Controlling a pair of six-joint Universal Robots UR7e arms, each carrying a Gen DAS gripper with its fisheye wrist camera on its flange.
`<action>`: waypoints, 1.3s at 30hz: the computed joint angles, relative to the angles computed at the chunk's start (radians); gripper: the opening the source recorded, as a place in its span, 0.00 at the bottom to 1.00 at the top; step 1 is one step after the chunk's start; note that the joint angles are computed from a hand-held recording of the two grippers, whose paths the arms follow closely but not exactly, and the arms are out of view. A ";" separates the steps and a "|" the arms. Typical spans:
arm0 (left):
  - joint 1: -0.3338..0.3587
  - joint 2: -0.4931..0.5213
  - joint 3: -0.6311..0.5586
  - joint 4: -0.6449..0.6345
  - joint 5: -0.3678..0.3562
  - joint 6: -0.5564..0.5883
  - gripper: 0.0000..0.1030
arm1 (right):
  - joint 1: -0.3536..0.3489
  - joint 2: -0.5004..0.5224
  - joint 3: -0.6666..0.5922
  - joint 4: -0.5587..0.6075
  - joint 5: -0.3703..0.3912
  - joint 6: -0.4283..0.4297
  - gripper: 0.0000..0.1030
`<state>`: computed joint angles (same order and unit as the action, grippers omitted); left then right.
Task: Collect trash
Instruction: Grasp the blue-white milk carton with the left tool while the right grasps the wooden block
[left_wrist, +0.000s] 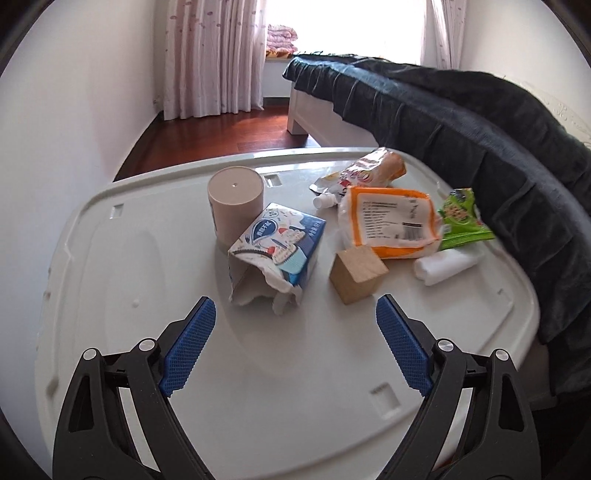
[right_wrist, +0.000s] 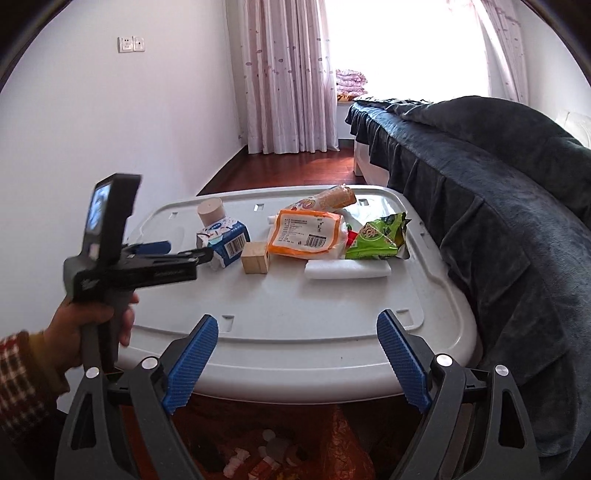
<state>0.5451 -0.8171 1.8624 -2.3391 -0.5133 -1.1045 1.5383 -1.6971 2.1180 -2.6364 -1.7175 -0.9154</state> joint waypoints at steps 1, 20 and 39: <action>0.009 0.003 -0.005 -0.001 -0.003 0.010 0.84 | -0.002 0.006 0.006 -0.014 -0.006 -0.014 0.84; 0.107 0.063 -0.077 -0.056 0.022 0.104 0.63 | -0.014 0.020 0.017 0.009 -0.017 -0.038 0.84; -0.084 -0.049 0.013 0.412 0.060 -0.504 0.61 | 0.076 0.273 -0.029 -0.254 -0.008 -0.078 0.84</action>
<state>0.4608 -0.8662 1.8756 -1.9267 -0.4531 -1.6081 1.6142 -1.4242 2.0893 -2.8904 -1.7257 -0.9934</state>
